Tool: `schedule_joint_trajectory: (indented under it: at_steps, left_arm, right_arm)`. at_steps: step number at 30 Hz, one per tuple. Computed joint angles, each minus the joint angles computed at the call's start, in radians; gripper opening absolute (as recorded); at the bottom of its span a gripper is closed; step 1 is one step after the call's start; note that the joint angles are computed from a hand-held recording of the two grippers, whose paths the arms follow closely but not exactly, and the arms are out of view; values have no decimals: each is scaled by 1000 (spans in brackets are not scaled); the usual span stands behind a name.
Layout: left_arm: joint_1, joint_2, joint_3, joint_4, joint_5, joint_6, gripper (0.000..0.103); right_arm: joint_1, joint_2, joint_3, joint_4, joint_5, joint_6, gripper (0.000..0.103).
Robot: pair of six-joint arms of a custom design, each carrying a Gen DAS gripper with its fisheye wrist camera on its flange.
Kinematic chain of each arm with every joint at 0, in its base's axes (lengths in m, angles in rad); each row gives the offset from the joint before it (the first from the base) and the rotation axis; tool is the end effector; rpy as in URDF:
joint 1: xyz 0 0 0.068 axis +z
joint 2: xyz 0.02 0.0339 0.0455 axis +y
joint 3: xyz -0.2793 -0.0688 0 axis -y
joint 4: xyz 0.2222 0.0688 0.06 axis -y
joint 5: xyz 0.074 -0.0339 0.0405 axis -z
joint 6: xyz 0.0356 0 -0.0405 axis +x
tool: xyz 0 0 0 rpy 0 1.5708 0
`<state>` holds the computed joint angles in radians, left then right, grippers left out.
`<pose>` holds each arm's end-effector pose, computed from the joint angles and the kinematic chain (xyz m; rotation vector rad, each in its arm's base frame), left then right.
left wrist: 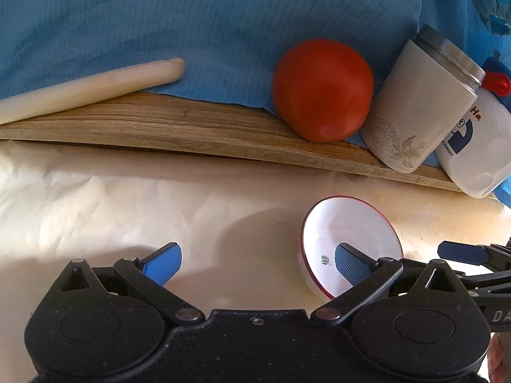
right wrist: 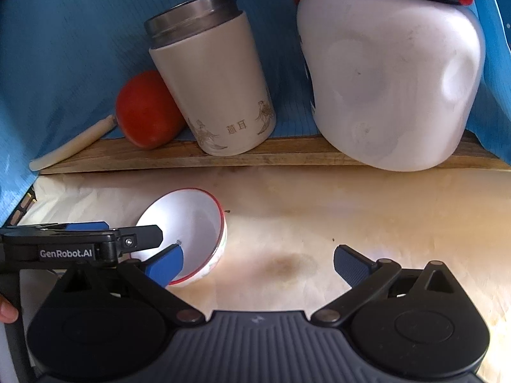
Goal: Organize plates and bowls
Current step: 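Move the left gripper to the other white red-rimmed bowl, then close the left gripper on the second white bowl's rim, then lift the second white bowl with the left gripper toward the stack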
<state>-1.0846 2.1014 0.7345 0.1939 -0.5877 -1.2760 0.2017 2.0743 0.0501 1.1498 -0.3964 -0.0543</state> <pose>0.1601 -0.2606 0.0534 -0.3826 2.4231 -0.1743 0.1735 0.0495 0.0501 -0.4843 2.3799 0.5499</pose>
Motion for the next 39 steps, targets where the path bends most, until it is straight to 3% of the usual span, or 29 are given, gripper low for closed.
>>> schedule_joint_trajectory:
  at_steps: [5,11,15,20,24,31,35,39]
  left_arm:
    - [2,-28,-62,60,14,1,101]
    - [-4,-45,-102,111,-5,-7,84]
    - [-25,-95,-160,145,4,-30,70]
    - [-24,-112,-199,203,40,-21,51]
    - [-27,-100,-231,276,53,-20,45]
    - [-21,-100,-247,324,88,-7,29]
    - [-18,-86,-257,370,118,-16,29]
    - [-21,-78,-235,356,120,-14,21]
  right_arm:
    - [37,27,-20,64,23,7,89]
    - [69,36,-18,67,15,20,74]
    - [44,17,7,1,-52,41,73]
    - [46,-1,32,-68,-72,32,54]
    - [52,-2,55,-107,-96,40,49]
    - [24,-42,85,-209,-155,23,28]
    - [-3,-61,128,-316,-192,14,27]
    - [-52,-65,180,-434,-256,10,25]
